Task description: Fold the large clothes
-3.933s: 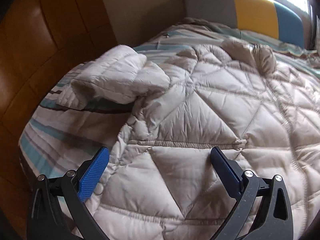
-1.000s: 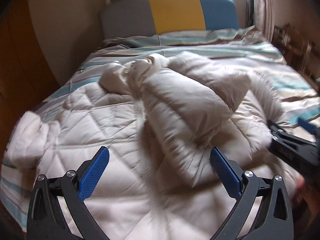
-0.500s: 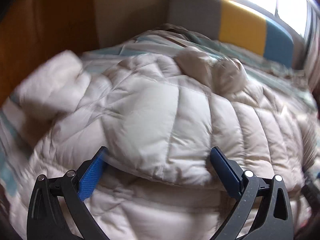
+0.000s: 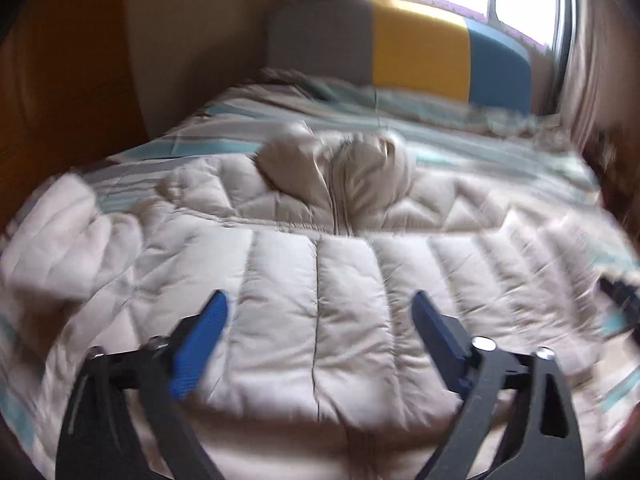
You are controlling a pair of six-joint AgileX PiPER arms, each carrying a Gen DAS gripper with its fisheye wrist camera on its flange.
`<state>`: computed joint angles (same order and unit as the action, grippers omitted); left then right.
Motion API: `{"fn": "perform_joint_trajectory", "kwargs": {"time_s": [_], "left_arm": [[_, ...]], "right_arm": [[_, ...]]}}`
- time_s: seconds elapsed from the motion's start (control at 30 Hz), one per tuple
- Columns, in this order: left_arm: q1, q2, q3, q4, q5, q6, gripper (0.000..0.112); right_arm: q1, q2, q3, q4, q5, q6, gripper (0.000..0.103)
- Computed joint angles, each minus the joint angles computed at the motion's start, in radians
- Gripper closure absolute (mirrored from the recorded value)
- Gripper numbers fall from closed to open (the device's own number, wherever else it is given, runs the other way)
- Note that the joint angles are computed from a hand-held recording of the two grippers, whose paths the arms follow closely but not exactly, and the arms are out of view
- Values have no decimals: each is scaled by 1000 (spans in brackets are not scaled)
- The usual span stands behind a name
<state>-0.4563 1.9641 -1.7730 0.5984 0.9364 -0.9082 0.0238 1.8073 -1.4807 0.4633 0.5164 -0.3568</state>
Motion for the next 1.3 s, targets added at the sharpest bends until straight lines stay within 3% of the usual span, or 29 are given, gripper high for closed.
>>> {"fn": "perform_joint_trajectory", "kwargs": {"time_s": [0.07,0.2,0.27,0.4,0.73,0.87,1.0,1.13,1.3], "left_arm": [[16,61,-64,-8,45,55,32],[53,65,-19,-2,-14,59,30],[66,71,-1,-14,-47,58,26],[97,107,-39,-79,-63,111,17],[70,69,6,-41,-59,68,14],[56,-8,109,127,-32,-158,13],[143,29,89,-63,-66,-36,12],[145,82,23,-66,-30,16,12],[154,58,73,-58,-69,1,12]], "right_arm": [[2,70,-88,-18,37,7,62],[26,207,-221,-106,83,79,63],[29,273,-275,-161,110,153,69],[54,324,-324,-277,113,274,70],[72,323,-311,-332,87,311,69],[80,315,-296,-344,73,321,68],[82,304,-276,-344,62,322,68],[85,294,-259,-361,49,329,68],[63,269,-262,-274,90,254,63]]}}
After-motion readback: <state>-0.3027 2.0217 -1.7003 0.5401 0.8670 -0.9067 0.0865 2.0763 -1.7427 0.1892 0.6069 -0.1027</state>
